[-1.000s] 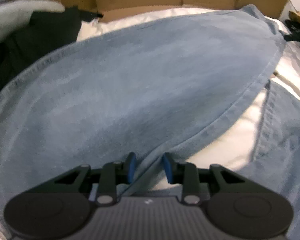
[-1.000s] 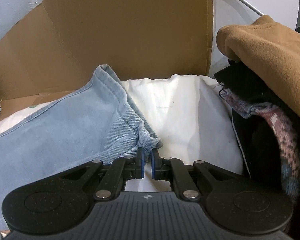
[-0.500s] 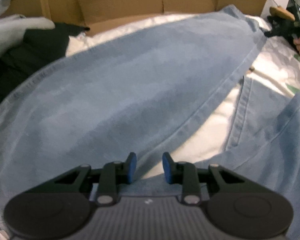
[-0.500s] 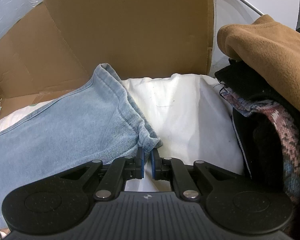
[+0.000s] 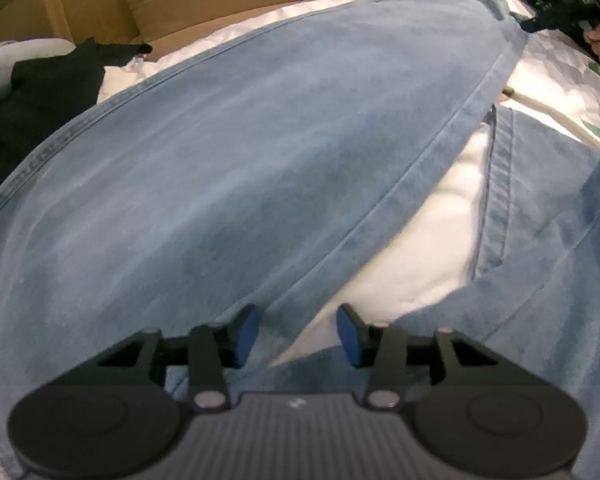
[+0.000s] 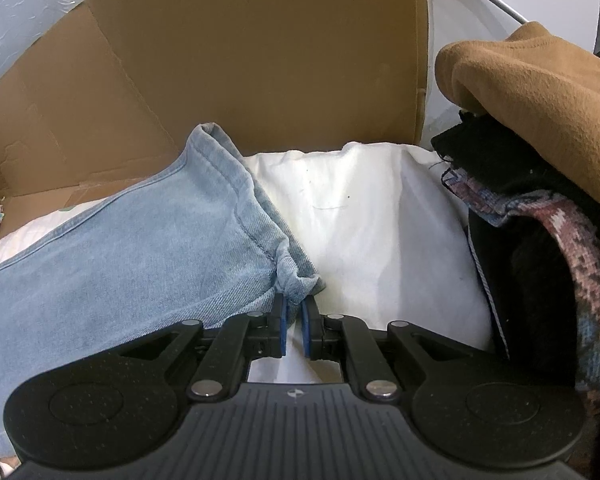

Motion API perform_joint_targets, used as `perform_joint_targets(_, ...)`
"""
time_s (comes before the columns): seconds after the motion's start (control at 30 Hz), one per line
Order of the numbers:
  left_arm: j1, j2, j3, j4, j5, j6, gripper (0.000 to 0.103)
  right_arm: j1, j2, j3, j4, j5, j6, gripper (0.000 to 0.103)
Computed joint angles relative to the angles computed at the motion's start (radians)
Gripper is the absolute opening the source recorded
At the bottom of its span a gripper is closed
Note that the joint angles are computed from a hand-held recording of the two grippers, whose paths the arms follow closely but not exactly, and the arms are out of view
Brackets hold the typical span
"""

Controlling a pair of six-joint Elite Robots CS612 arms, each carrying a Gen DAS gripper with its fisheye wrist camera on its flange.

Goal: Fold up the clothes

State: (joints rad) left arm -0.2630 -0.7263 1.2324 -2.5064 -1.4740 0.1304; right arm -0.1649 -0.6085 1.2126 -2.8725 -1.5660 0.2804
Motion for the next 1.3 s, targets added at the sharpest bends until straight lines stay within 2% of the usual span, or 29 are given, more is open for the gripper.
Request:
perform_joint_targets(0.13, 0.006, 0.005, -0.006, -0.007, -0.015, -0.016, 0.05, -0.003, 0.0, 0.005, -0.01, 0.009, 0.028, 0.014)
perform_joint_targets(0.2, 0.005, 0.003, -0.004, -0.012, -0.012, -0.014, 0.047, -0.007, 0.0, 0.008, -0.018, 0.024, 0.052, 0.014)
perform_joint_targets(0.27, 0.005, 0.003, -0.004, -0.013, -0.003, -0.011, 0.032, -0.012, -0.001, 0.012, -0.026, 0.043, 0.08, 0.014)
perform_joint_targets(0.3, 0.007, 0.003, -0.008, -0.008, -0.002, -0.016, 0.03, -0.015, -0.001, 0.013, -0.028, 0.054, 0.095, 0.014)
perform_joint_targets(0.33, 0.008, 0.002, -0.01, -0.005, -0.004, -0.016, 0.023, -0.018, -0.002, 0.015, -0.03, 0.066, 0.109, 0.014)
perform_joint_targets(0.4, 0.013, -0.001, -0.012, -0.001, -0.018, -0.014, 0.015, -0.023, -0.006, 0.02, -0.039, 0.086, 0.125, 0.005)
perform_joint_targets(0.43, 0.017, -0.003, -0.013, 0.001, -0.035, -0.019, 0.009, -0.022, -0.009, 0.022, -0.037, 0.087, 0.125, 0.005)
perform_joint_targets(0.47, 0.019, -0.006, -0.014, 0.002, -0.048, -0.026, 0.007, -0.022, -0.013, 0.025, -0.036, 0.087, 0.125, 0.004)
perform_joint_targets(0.77, 0.03, -0.036, 0.002, 0.004, -0.126, -0.002, 0.003, -0.023, -0.049, 0.056, -0.049, 0.072, 0.133, 0.003)
perform_joint_targets(1.03, 0.042, -0.036, -0.006, 0.019, -0.184, 0.001, 0.003, -0.018, -0.072, 0.066, -0.02, 0.029, 0.127, 0.003)
perform_joint_targets(1.17, 0.043, -0.031, -0.007, 0.016, -0.187, 0.002, 0.003, -0.015, -0.079, 0.068, 0.003, 0.012, 0.12, 0.003)
perform_joint_targets(1.3, 0.034, -0.011, -0.014, 0.036, -0.156, -0.009, 0.006, -0.013, -0.058, 0.045, 0.044, 0.001, 0.103, 0.004)
